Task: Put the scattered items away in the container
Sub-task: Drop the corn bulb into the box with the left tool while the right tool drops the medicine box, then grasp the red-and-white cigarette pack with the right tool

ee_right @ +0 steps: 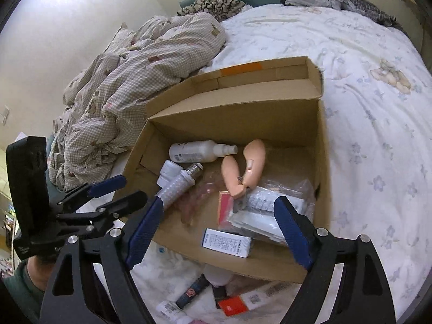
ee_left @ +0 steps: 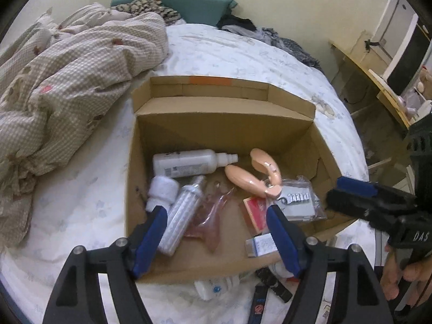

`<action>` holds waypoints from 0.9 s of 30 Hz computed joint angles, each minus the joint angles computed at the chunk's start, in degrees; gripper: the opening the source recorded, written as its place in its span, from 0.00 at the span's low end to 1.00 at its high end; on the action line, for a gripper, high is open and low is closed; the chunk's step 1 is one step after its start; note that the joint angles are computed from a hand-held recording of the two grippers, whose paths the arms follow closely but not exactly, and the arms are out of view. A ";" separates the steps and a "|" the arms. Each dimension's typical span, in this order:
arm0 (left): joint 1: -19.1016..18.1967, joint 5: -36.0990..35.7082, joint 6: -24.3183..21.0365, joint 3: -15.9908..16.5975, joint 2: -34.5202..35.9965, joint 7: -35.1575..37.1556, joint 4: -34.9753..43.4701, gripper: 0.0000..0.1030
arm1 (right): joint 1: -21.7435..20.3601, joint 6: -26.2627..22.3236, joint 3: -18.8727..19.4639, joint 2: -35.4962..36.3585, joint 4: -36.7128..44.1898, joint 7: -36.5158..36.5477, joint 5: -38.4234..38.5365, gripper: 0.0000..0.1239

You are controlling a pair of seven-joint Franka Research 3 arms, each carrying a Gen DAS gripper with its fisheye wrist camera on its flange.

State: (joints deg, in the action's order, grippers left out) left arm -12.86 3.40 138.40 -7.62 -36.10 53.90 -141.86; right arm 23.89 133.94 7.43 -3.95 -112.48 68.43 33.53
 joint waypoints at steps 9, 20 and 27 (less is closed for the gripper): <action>-2.36 -2.34 -6.05 -0.19 -8.54 -1.96 -1.23 0.74 | -1.16 -2.15 -2.72 -7.91 -5.44 -6.63 7.43 0.70; -4.27 -2.76 -5.79 -0.98 -11.25 -4.96 -4.90 0.74 | -3.73 -18.74 -4.61 -10.56 -8.43 -1.80 5.67 0.70; -4.88 -3.52 -3.27 0.07 -10.97 -5.54 -5.77 0.74 | -3.76 -17.38 -2.06 -7.72 -8.54 1.72 0.08 0.70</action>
State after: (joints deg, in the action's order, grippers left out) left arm -17.74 -0.12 135.13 -7.55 -47.07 48.36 -147.63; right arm 20.12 116.56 5.37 -11.67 -121.02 70.16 33.61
